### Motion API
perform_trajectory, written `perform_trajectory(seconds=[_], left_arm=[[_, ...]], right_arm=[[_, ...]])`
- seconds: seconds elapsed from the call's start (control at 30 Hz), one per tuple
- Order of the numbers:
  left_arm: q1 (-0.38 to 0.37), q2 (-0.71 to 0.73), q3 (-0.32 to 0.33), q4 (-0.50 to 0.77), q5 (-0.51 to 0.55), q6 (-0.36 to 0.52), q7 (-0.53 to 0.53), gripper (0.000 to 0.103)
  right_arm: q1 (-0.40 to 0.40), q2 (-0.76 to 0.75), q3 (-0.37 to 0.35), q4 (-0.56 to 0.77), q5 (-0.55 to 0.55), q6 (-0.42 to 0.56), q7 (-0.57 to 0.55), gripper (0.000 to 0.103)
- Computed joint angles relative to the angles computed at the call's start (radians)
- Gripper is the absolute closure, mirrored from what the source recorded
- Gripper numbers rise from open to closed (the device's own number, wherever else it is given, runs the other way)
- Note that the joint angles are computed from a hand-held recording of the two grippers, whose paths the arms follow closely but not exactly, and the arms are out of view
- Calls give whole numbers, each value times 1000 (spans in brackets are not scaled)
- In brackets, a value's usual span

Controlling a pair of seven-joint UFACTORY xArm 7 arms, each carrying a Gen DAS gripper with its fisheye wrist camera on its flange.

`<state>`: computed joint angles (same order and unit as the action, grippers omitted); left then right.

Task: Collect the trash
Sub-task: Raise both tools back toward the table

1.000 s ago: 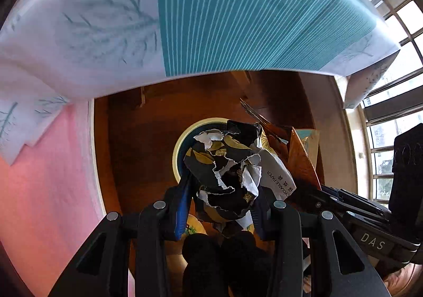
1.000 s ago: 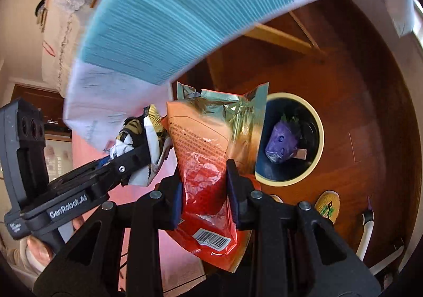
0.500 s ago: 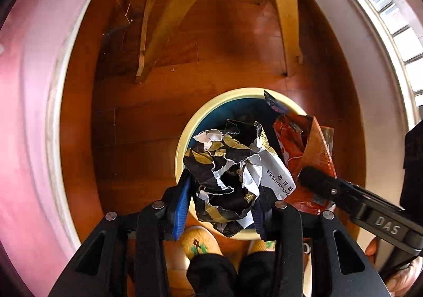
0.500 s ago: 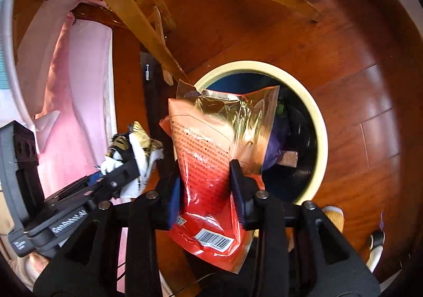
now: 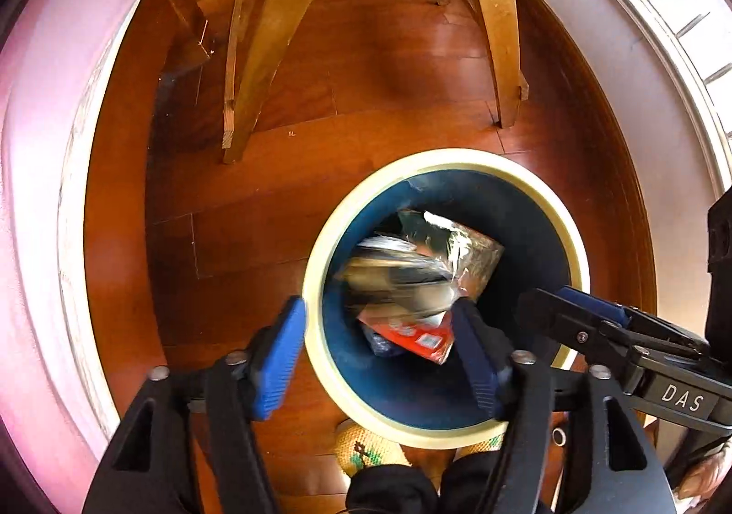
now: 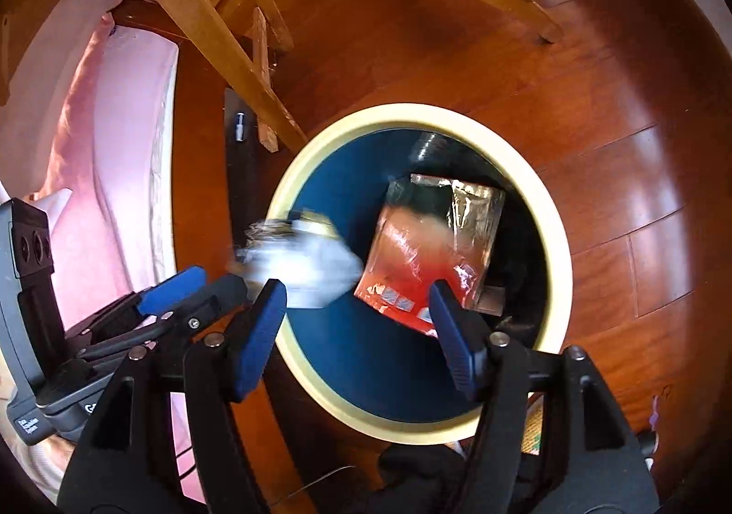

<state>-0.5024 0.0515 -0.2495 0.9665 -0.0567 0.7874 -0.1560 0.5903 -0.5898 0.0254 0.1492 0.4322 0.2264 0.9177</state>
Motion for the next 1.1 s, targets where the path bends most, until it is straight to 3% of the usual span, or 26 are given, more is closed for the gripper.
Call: perform_trajectory(seconds=[0.07,0.33,0.47,0.67,0.87,1.1], left_arm=[[2,-6,2,-10,3,-6,-2,24],[17,-88,11,-23,0,43,5,24],[26,-149,14,-4,-8,108,12,24],[38,-242,17,86,-27,260,16,24],[51,-298,15,272,-43,473,13,24],[66,-251,2,660,-43,744,16,24]], right_arm=[[-32,-17,36,9,-28,49,27,41],[-97,-103,119,73,-117,238,110,41],[-126,-167,148,139,-163,371,148,41],[-175,-211,180,338,-228,655,187,41],[-230,-206,203,595,-255,932,221,41],[-309,-104,226,1009,-289,1255,256,40]])
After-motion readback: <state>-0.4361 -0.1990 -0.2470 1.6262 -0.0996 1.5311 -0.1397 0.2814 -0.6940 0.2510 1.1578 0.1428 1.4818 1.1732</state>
